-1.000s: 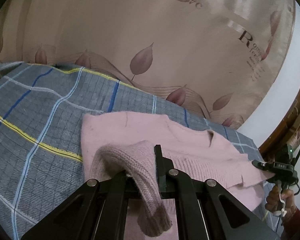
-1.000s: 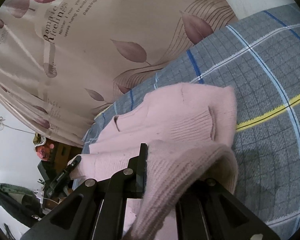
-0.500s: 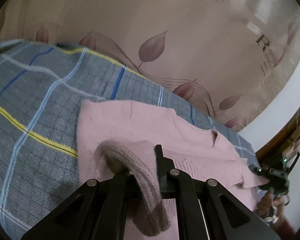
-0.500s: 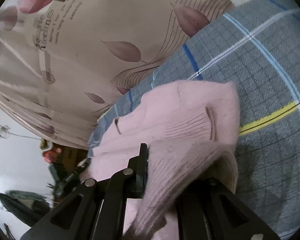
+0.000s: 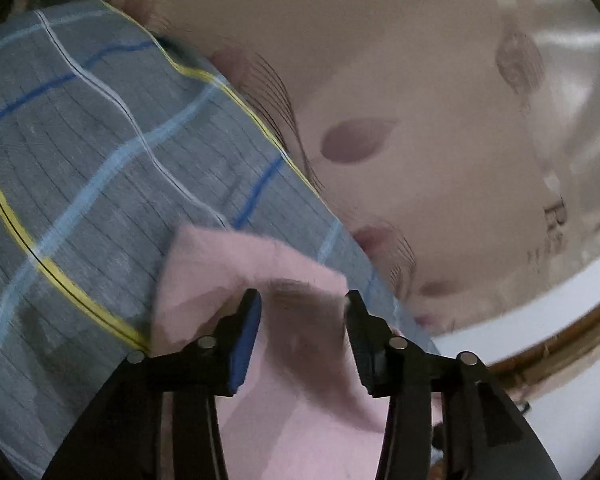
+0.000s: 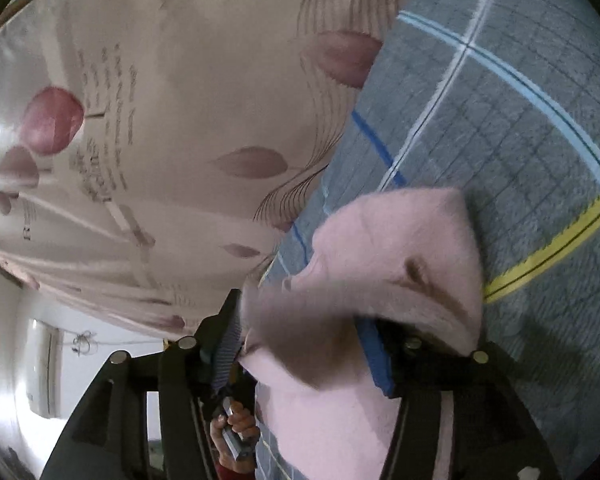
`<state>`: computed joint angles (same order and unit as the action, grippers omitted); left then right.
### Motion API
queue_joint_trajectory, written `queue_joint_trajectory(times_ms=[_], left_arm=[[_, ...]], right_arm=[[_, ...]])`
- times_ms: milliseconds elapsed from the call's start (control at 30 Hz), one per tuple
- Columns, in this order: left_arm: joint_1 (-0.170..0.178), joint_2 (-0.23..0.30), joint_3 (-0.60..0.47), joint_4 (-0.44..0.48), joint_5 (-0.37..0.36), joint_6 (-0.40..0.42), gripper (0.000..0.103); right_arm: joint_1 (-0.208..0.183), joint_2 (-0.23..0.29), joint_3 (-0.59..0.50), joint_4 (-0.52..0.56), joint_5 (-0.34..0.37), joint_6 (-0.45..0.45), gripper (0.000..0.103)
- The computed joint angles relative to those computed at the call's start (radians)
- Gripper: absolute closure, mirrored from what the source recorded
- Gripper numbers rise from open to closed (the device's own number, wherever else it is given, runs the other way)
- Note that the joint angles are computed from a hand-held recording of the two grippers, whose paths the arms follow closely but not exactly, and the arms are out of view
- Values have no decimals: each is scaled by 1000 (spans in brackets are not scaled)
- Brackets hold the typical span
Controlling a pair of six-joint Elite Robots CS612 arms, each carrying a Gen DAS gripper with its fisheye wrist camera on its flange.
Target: Fold small clothes
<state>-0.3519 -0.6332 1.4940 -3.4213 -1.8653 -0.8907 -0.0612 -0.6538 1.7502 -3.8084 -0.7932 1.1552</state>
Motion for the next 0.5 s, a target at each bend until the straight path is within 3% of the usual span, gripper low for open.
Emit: queue_joint_trajectory(times_ms=[233, 367, 500], left_arm=[[0, -15, 33, 2, 117, -27, 50], [5, -27, 69, -7, 98, -5, 50], [8, -46, 125, -51, 85, 58, 50]], right_arm=[[-1, 10, 12, -87, -61, 77, 41], [-2, -4, 50, -128, -64, 88, 40], [8, -59, 146, -114, -82, -30, 40]])
